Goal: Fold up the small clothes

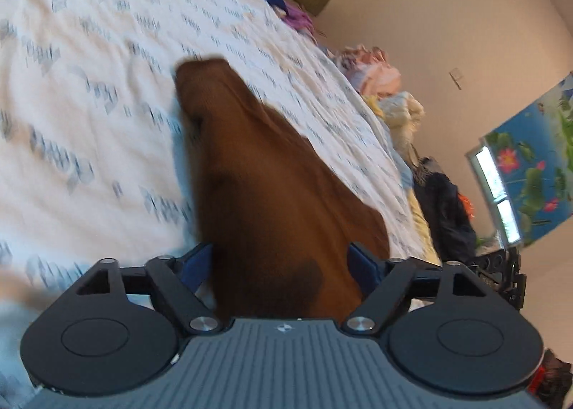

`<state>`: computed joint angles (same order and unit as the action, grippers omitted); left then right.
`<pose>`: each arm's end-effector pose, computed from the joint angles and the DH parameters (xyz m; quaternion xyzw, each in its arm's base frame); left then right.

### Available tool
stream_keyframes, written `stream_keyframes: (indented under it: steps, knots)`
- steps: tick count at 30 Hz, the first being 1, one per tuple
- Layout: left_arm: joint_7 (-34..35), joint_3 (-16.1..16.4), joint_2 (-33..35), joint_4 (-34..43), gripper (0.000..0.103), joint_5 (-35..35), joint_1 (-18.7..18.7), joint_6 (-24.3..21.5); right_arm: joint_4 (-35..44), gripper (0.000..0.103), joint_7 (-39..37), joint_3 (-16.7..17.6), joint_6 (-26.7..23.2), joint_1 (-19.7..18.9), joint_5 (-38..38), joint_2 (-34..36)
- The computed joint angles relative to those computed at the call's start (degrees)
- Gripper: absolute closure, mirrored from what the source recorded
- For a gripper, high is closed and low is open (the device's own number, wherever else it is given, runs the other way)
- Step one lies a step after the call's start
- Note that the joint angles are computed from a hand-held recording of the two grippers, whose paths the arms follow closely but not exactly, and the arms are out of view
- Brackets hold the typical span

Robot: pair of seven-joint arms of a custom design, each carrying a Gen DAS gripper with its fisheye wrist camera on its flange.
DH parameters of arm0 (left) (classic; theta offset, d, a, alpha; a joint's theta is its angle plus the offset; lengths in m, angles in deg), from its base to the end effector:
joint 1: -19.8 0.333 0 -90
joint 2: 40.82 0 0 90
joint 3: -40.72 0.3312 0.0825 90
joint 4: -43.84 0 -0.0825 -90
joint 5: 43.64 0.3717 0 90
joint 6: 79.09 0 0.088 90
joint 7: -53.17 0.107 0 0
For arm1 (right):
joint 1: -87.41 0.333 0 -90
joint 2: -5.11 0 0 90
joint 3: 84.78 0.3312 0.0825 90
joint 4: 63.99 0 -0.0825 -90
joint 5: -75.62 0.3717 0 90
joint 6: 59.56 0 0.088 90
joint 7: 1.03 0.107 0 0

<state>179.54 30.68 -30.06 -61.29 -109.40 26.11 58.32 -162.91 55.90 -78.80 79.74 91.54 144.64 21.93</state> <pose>0.6346 -0.0412 0.4936 0.6414 -0.6028 0.4676 0.0810 0.6599 0.1131 0.4789 -0.5945 0.6377 0.1175 0.4756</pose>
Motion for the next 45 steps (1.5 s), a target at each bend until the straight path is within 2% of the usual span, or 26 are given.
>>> stream_keyframes:
  steps: [4, 5, 6, 7, 10, 13, 16, 18, 19, 21, 23, 25, 27, 29, 30, 32, 33, 35, 36, 37, 39, 40, 41, 42, 44, 45]
  knots:
    - [-0.3, -0.5, -0.6, -1.8, 0.020, 4.0, -1.6, 0.5, -1.8, 0.020, 0.1, -0.7, -1.5, 3.2, -7.7, -2.1]
    - [-0.1, -0.5, -1.0, -2.0, 0.027, 5.6, -2.0, 1.3, -2.2, 0.022, -0.6, -2.5, -1.5, 5.3, -8.6, -2.1]
    - [-1.6, -0.3, -1.1, -1.9, 0.035, 9.0, -2.7, 1.9, -2.9, 0.049, -1.7, -3.1, -0.4, 6.4, -9.1, -2.3]
    - [-4.0, 0.1, -1.0, -1.5, 0.055, 13.4, -3.3, 2.2, -2.7, 0.079, -1.7, -3.2, -1.1, 6.3, -9.6, -2.0]
    - [-4.1, 0.2, -1.0, -1.1, 0.063, 17.4, -2.6, 0.9, -3.7, 0.082, -4.3, -3.2, -4.0, 4.5, -6.1, -3.6]
    - [-0.3, -0.3, -1.8, -2.7, 0.064, 17.2, -2.3, 2.4, -5.0, 0.083, -3.8, -4.7, -3.4, 5.2, -6.8, -3.1]
    - [-0.4, -0.3, -2.4, -3.6, 0.064, 18.0, -2.8, 4.2, -6.0, 0.080, -7.2, -1.2, -4.9, 0.6, 2.0, -2.0]
    - [0.1, -0.4, -2.5, -3.9, 0.064, 17.9, -2.9, 4.4, -6.4, 0.074, -7.8, -3.6, -6.3, 2.0, 5.2, -2.3]
    - [0.3, -0.3, -2.5, -3.9, 0.064, 17.8, -2.9, 4.3, -6.3, 0.066, -6.2, -4.0, -6.5, 2.0, 5.3, -2.4]
    - [0.0, -0.2, -2.4, -3.7, 0.064, 17.9, -2.9, 4.1, -7.1, 0.049, -2.3, -4.4, -0.3, 3.2, 4.8, -4.0]
    - [-0.4, -0.3, -2.5, -3.7, 0.063, 18.3, -3.2, 4.7, -7.7, 0.046, -5.4, -2.0, 10.9, 4.0, 7.5, -5.6]
    - [-0.6, -0.3, -2.5, -3.7, 0.062, 18.5, -3.2, 4.8, -5.8, 0.046, -8.8, -2.0, 18.2, 7.0, 8.4, -5.5]
    - [-0.8, -0.3, -2.5, -3.8, 0.062, 18.5, -3.3, 5.0, -2.1, 0.046, -9.0, -0.1, 18.2, 7.3, 4.8, -3.6]
    - [-0.9, -0.4, -2.5, -3.9, 0.062, 18.5, -3.3, 5.2, 2.4, 0.040, -7.1, -1.6, 14.4, 9.9, -0.5, -0.6]
    - [-1.0, -0.4, -2.5, -3.9, 0.062, 18.6, -3.3, 5.2, 4.3, 0.038, -5.3, -0.9, 13.7, 10.0, -4.1, 1.1]
    - [-0.7, -0.4, -2.4, -3.9, 0.062, 18.2, -3.3, 5.4, 7.6, 0.039, 3.2, -3.1, 12.4, 12.6, -15.4, 4.9]
    - [-0.5, -0.5, -2.4, -3.9, 0.062, 17.9, -3.3, 5.6, 7.0, 0.040, 1.9, -2.0, 13.7, 11.7, -15.6, 5.7]
    - [-0.2, -0.6, -2.5, -4.2, 0.062, 17.5, -3.3, 6.1, 5.2, 0.042, -9.1, 3.2, 17.2, 7.2, -5.6, 6.0]
    - [-0.2, -0.6, -2.8, -4.6, 0.062, 17.5, -3.5, 6.7, 4.8, 0.043, -10.7, 3.4, 17.4, 6.9, -2.7, 5.7]
    - [-0.4, -0.7, -3.5, -5.5, 0.059, 17.8, -3.8, 8.2, 4.0, 0.043, -9.7, 3.6, 18.1, 6.9, -3.0, 5.0]
    - [-0.6, -0.8, -6.3, -9.0, 0.056, 18.7, -5.0, 13.1, 0.5, 0.041, -4.6, 1.3, 22.5, 10.3, -8.3, 1.6]
    - [0.2, -0.9, -8.4, -11.7, 0.049, 19.9, -6.0, 17.1, -1.6, 0.040, -3.0, 0.8, 26.0, 11.8, -11.4, -0.2]
    - [1.4, -1.0, -10.3, -14.5, 0.040, 21.0, -7.1, 21.7, -4.5, 0.038, -4.0, 2.2, 29.7, 11.5, -12.4, -2.3]
    - [2.2, -0.8, -12.1, -17.0, 0.035, 21.5, -8.2, 25.6, -7.4, 0.034, -7.3, 1.8, 32.6, 12.7, -10.4, -4.7]
    - [1.2, 0.3, -15.0, -20.7, 0.018, 22.5, -9.5, 29.8, -12.9, 0.026, -10.5, 1.7, 35.2, 13.6, -7.4, -9.0]
    - [-0.4, 1.1, -16.3, -22.2, 0.018, 23.6, -9.7, 30.9, -16.1, 0.024, -6.4, 0.1, 35.7, 14.8, -10.9, -11.0]
